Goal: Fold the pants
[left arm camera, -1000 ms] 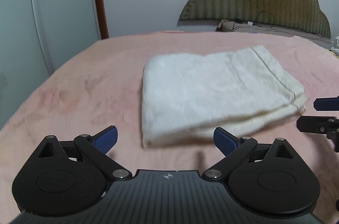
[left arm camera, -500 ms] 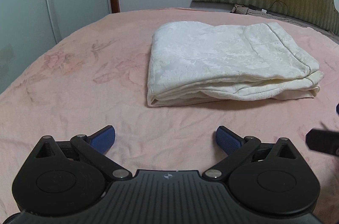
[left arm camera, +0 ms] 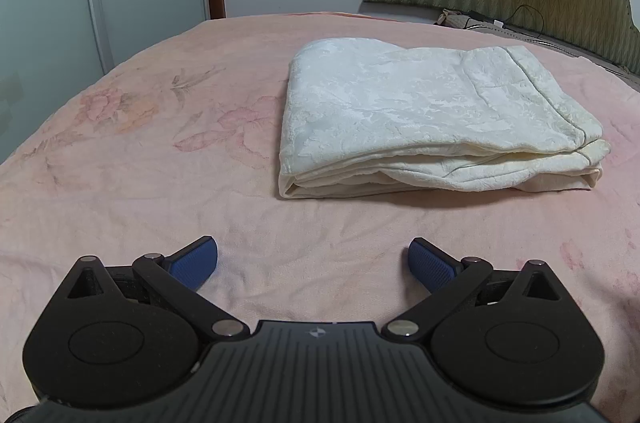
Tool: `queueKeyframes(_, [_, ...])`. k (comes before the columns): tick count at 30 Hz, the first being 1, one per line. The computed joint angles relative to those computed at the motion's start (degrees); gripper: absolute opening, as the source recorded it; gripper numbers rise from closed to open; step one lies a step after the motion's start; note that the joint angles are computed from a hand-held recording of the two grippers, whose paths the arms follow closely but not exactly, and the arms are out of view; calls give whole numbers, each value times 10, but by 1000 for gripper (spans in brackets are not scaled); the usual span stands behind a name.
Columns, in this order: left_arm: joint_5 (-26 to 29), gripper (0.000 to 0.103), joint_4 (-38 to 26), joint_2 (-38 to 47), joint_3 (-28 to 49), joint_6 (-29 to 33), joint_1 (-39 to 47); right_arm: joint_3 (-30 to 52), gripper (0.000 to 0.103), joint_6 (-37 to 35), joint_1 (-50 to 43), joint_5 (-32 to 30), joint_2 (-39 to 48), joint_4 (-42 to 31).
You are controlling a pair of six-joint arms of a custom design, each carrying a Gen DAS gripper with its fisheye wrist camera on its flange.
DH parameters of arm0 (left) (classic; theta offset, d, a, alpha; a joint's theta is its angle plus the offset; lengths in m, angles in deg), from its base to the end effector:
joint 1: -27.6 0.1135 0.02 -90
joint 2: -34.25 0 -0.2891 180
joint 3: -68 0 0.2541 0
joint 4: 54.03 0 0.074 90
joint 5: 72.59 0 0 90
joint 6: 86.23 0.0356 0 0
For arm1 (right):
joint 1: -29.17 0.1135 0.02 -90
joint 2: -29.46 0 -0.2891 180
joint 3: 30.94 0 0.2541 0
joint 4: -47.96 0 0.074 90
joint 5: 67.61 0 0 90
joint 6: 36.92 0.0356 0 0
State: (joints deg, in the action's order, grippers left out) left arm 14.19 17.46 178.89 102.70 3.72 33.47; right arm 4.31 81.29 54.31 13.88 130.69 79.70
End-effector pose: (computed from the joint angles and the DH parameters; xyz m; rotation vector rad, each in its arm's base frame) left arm 0.2534 0.0281 -0.0262 -0.1462 2.2385 0.1180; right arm 0.2422 0.1195 0.1035 -0.0282 2.2448 0.6819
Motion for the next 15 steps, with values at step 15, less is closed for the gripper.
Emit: queueKeyframes(15, [0, 103, 0, 0, 0, 0, 0, 120, 103, -123, 12, 212, 252, 51])
